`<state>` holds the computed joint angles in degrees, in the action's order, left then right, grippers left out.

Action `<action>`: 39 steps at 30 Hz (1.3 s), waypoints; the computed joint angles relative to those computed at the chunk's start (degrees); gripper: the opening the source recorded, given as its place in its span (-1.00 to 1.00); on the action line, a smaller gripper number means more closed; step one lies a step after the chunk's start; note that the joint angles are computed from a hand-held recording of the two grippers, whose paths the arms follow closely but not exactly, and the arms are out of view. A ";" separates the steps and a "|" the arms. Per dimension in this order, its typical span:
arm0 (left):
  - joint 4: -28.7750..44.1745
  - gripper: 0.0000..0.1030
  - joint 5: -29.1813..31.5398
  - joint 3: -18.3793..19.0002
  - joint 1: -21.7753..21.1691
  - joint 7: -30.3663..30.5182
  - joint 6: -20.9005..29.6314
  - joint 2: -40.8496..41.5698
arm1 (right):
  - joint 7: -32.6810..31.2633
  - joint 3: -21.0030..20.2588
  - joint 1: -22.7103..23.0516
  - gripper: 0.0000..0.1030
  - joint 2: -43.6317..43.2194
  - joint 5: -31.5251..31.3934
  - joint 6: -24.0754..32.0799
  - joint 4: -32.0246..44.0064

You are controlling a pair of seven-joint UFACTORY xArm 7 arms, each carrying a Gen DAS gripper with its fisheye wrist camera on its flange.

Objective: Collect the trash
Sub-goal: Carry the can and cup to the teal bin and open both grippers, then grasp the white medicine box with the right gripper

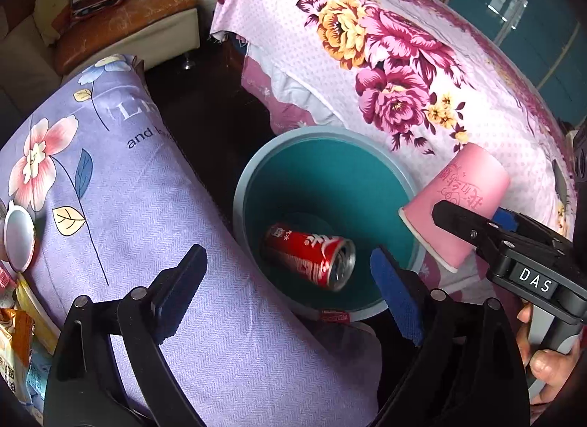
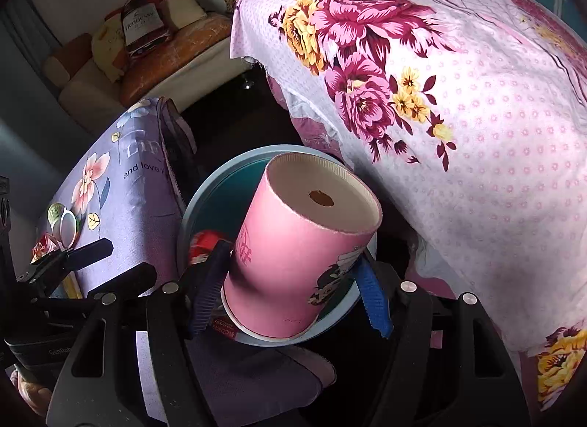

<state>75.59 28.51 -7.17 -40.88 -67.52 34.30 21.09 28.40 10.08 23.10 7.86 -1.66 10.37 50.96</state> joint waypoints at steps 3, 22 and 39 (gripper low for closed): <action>-1.84 0.77 0.24 0.27 0.26 -1.22 -0.48 -1.51 | 0.29 -0.11 0.27 0.25 0.48 -0.44 0.38 0.54; -16.26 0.81 -0.78 -3.38 3.90 -5.57 -6.80 -12.49 | 2.55 0.71 3.34 0.49 1.33 -2.43 8.34 5.00; -39.78 0.81 -7.61 -12.23 10.29 -9.36 -5.63 -38.57 | 5.51 5.16 10.21 0.61 -0.33 -4.74 16.06 8.57</action>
